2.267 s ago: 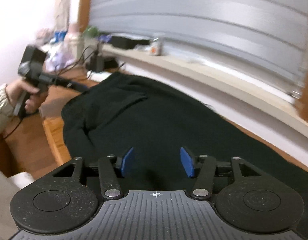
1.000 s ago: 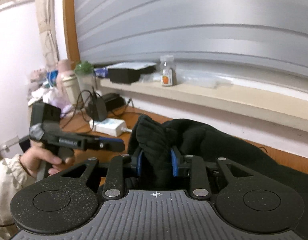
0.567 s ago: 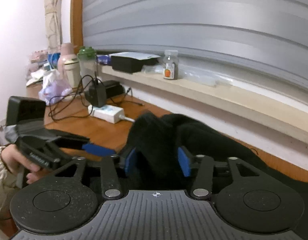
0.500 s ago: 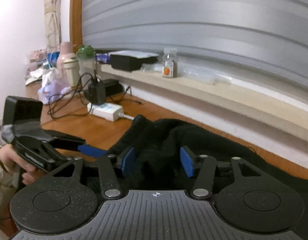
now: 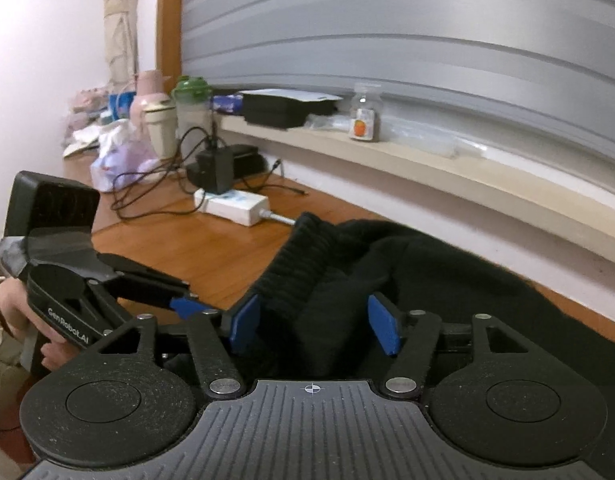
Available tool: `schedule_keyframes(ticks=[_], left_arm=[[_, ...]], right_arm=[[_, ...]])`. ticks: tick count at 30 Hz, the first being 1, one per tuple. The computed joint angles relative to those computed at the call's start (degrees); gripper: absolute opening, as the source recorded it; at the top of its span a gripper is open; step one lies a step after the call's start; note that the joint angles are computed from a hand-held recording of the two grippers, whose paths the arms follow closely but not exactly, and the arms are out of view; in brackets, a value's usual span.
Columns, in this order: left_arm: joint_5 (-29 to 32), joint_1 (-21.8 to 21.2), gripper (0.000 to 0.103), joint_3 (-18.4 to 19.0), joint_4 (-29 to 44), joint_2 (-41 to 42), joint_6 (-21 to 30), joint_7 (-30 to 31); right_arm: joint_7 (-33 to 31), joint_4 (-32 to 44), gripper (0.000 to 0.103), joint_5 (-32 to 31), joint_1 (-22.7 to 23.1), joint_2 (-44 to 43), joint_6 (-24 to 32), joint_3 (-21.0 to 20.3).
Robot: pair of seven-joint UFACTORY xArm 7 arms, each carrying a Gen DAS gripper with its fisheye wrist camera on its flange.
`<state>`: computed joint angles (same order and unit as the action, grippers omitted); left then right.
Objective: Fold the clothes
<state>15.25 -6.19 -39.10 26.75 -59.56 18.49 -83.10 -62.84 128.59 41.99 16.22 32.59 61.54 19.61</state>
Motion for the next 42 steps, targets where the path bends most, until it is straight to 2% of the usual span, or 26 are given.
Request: schedule_keyframes(ticks=[2,3,4,6,8,9,12,17,19,21,23,27,28,30,32,34,35,37,39,42], left_arm=[[-0.26,0.61,0.049,0.43,-1.16,0.96,-4.05,-0.67],[-0.2,0.8,0.021,0.44,-1.77,1.16,-6.14,-0.65],[0.02,0.97,0.011,0.23,-2.17,0.97,-7.56,-0.34],[0.22,0.97,0.01,-0.16,-2.61,0.43,-9.16,0.63],[-0.25,-1.47,0.009,0.31,-2.36,-0.9,-6.18,2.06],[-0.54,-3.29,0.009,0.86,-2.49,-1.47,-4.57,2.92],[-1.53,-8.17,0.009,1.92,-2.87,-3.02,0.03,4.77],[-3.17,-11.78,0.01,1.58,-3.97,-5.52,3.65,3.58],[-3.34,-11.7,0.011,1.85,-4.46,-6.22,3.34,2.84],[-3.28,-11.46,0.015,2.13,-4.23,-7.14,4.13,2.55],[-2.88,-10.56,0.019,1.67,-3.15,-9.28,7.53,2.12],[-1.13,-5.6,0.037,0.64,2.05,-12.12,17.42,1.97],[-0.48,-3.97,0.043,0.86,3.4,-11.72,18.2,2.46],[0.88,-0.32,0.045,1.85,6.02,-8.73,15.95,4.1],[2.38,4.17,0.049,2.18,9.81,-3.14,11.79,6.25],[4.1,8.78,0.068,1.61,14.83,4.58,6.71,9.05],[4.99,11.3,0.07,0.77,17.91,9.09,4.27,10.31],[6.85,15.94,0.071,-2.01,24.14,17.79,0.67,12.18],[9.91,20.89,0.073,-6.25,31.06,27.52,-1.73,13.76],[18.65,30.16,0.075,-16.16,39.83,41.11,-3.54,13.06]], right_arm=[[0.71,-0.8,0.061,1.46,-0.55,0.08,-2.28,0.1],[1.16,-1.13,0.061,2.18,-0.87,0.18,-3.55,0.14],[1.69,-1.16,0.061,2.59,-1.06,0.49,-4.68,0.08],[5.32,1.56,0.061,1.52,-0.76,2.94,-5.51,-0.85],[10.62,6.91,0.06,-0.97,-0.05,6.93,-4.83,-1.83],[14.04,12.03,0.06,-3.22,0.76,10.3,-3.04,-2.51],[18.07,18.31,0.06,-7.68,1.46,15.07,-2.4,-2.99],[18.93,15.44,0.06,-7.66,-0.8,14.32,-2.51,-0.86],[15.24,11.07,0.06,-6.9,-2.16,11.77,-2.18,0.18],[9.94,2.78,0.061,-5.75,-3.5,6.9,-5.2,0.39],[6.6,-1.94,0.061,-4.76,-4.58,3.85,-5.12,0.41],[3.52,-8.06,0.061,-2.44,-5.46,0.91,-5.42,-0.14],[1.84,-9.76,0.061,-0.83,-6.03,-0.1,-6.56,0.26],[-1.66,-12.82,0.068,2.6,-7.06,-1.97,-8.59,0.94],[-6.63,-17.22,0.068,7.91,-9.1,-4.86,-10.84,1.77],[-7.85,-18.71,0.068,13.13,-11.09,-6.23,-9.78,1.59],[-8.5,-19.67,0.069,15.91,-12.35,-7.01,-8.87,1.34],[-10.13,-22.07,0.069,21.13,-14.76,-8.93,-7.57,0.47],[-12.05,-24.13,0.069,24.37,-15.76,-10.72,-8.88,-1.25],[-13.91,-25.81,0.069,26.99,-16.83,-11.69,-12.18,-4.56]])
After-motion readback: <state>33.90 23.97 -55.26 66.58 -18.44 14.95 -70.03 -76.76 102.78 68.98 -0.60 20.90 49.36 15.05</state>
